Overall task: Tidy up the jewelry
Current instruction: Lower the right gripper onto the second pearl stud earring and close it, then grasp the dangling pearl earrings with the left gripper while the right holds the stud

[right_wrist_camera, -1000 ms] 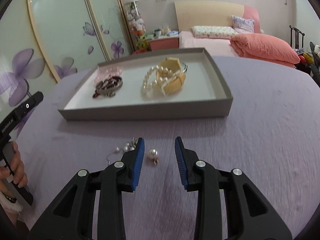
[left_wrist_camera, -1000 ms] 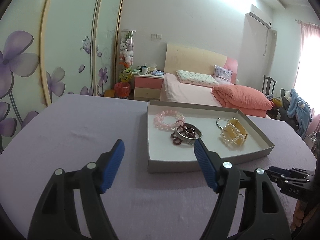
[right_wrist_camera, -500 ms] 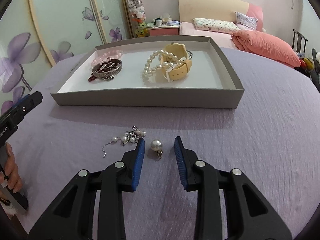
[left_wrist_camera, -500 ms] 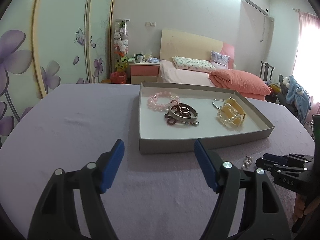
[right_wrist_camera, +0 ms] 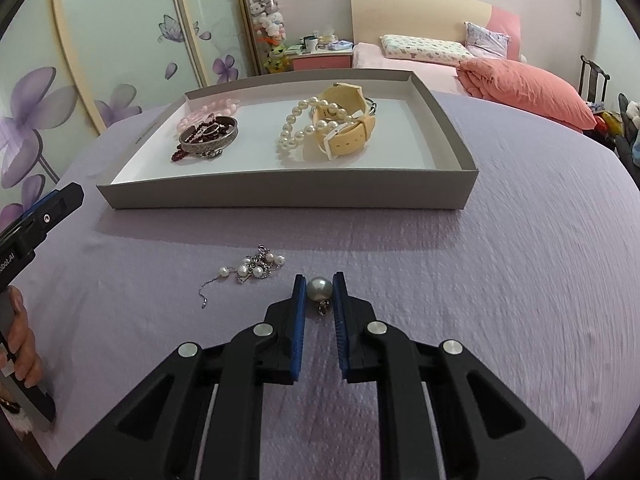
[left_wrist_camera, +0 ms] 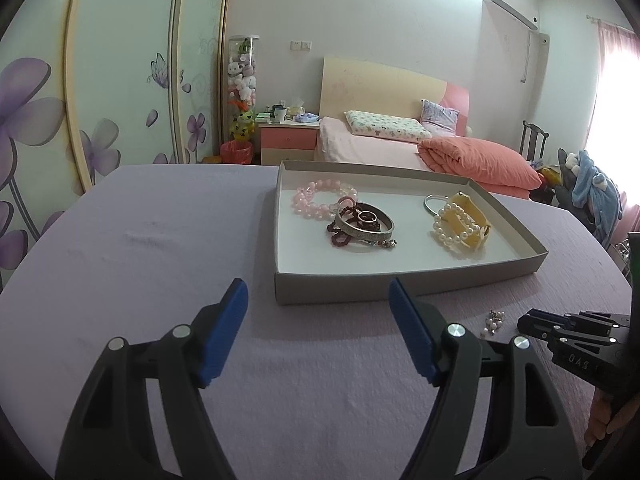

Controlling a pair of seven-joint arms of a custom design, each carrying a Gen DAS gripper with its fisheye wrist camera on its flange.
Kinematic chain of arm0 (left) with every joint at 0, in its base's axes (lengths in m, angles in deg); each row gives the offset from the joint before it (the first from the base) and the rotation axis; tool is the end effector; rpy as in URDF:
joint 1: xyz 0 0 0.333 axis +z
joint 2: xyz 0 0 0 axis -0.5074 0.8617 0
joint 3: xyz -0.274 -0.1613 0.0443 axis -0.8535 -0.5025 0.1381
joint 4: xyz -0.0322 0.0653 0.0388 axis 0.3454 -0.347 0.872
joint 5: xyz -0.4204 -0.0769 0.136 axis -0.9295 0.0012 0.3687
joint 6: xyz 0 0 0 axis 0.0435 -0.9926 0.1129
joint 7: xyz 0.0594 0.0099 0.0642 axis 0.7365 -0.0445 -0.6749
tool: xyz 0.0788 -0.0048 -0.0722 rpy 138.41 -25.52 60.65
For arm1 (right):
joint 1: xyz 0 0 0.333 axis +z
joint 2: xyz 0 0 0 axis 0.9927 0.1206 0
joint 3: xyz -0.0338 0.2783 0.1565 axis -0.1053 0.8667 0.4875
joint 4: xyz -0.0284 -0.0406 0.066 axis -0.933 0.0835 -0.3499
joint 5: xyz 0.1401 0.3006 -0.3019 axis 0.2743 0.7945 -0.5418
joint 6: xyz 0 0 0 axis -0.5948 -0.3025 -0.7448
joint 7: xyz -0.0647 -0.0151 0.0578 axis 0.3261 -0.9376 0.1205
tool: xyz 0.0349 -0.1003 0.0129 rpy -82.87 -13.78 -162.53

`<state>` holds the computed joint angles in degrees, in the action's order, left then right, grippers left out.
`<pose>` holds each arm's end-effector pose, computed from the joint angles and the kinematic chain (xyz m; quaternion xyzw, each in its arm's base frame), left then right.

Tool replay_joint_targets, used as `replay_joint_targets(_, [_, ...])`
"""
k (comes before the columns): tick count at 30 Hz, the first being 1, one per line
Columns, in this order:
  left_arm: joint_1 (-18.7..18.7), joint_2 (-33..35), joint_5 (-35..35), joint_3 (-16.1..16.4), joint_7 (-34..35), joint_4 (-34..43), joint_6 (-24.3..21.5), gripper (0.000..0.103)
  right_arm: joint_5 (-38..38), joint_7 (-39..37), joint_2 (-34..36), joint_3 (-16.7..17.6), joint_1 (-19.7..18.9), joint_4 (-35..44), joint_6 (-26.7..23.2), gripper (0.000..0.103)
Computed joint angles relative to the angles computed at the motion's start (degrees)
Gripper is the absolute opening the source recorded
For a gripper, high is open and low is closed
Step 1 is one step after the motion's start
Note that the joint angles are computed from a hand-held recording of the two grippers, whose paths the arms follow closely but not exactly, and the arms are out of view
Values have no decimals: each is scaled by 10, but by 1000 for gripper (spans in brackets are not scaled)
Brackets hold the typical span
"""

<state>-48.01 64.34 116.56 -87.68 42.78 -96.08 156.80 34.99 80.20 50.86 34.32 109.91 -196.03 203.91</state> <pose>0.3991 -0.3850 0.5122 -0.7058 0.5374 -0.3158 0.3366 0.4623 0.3624 0.4934 -0.7804 0.5202 -0.1330 0.3204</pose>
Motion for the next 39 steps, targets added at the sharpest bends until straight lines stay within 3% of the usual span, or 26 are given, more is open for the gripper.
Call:
replay_joint_targets(11, [-16,40,-28,6,48,37,34,71,-1,25,-85,-2,-7,-80,-1,14])
replay_joint_targets(16, [-44,112,-84,19,135,98,49,71,20,32,-134,-9,-10,-125,17,14])
replay_joint_targets(20, [-74,181,-110,32,187,159,30,71,34,29,-157,-16,-7,-144,24,14])
replay_joint_targets(29, [-145,291,-117,79,230,286,-58,53,58,23,-160,-25,-5,-148,31,14])
replay_joint_targets(32, [-159,298,-113,89,233,297,-57,14,69,16,-160,-29,0,-150,36,14])
replay_joint_targets(37, [-153,262,-125,95,218,248,-14,11,86,1,-161,-36,11,-153,50,14])
replay_joint_targets(39, [-145,229,-116,94,198,208,13,6,93,-2,-161,-36,16,-152,59,14])
